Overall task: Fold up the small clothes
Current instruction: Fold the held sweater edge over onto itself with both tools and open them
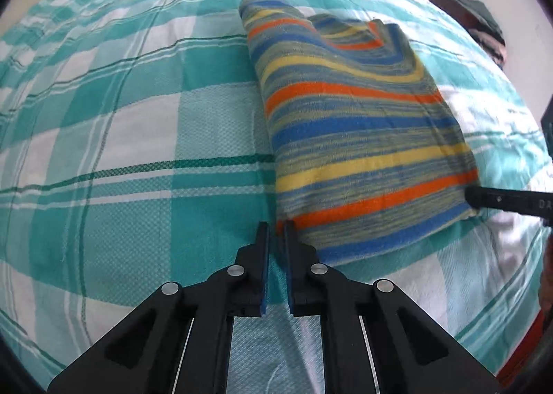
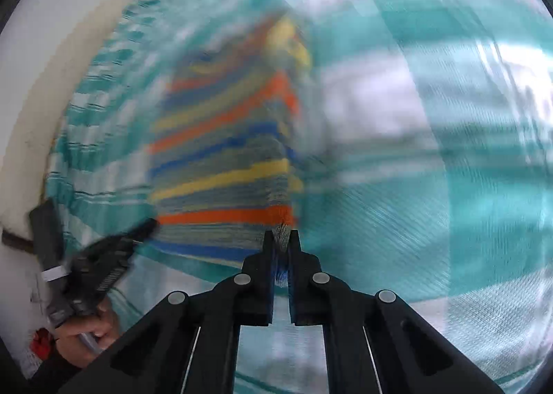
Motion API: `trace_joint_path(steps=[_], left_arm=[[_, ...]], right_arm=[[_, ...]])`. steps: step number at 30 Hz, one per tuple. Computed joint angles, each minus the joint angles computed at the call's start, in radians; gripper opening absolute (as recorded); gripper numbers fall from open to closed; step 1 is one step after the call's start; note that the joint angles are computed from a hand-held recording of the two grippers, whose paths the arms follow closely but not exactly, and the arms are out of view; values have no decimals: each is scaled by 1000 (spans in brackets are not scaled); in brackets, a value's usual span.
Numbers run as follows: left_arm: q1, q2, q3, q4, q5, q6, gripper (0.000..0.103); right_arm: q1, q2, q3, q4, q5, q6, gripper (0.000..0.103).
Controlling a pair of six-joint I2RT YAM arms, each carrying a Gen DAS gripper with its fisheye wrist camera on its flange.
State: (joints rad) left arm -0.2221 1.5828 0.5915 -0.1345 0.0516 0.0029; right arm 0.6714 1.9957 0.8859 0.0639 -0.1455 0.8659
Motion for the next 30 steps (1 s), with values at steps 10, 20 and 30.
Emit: trace_joint_path(steps=[10,20,30], left_arm=[[103,-250,13,-52,85,-51,51],[-76,128,61,155,-9,-39,46],[33,-7,-28,115,68,-26,63]], right_arm=[[-45,-183,-30,-113,65,-123,43],[-158,261,705,-270,-49,-375,40],[-156,234,558,-194,173,-334,11]])
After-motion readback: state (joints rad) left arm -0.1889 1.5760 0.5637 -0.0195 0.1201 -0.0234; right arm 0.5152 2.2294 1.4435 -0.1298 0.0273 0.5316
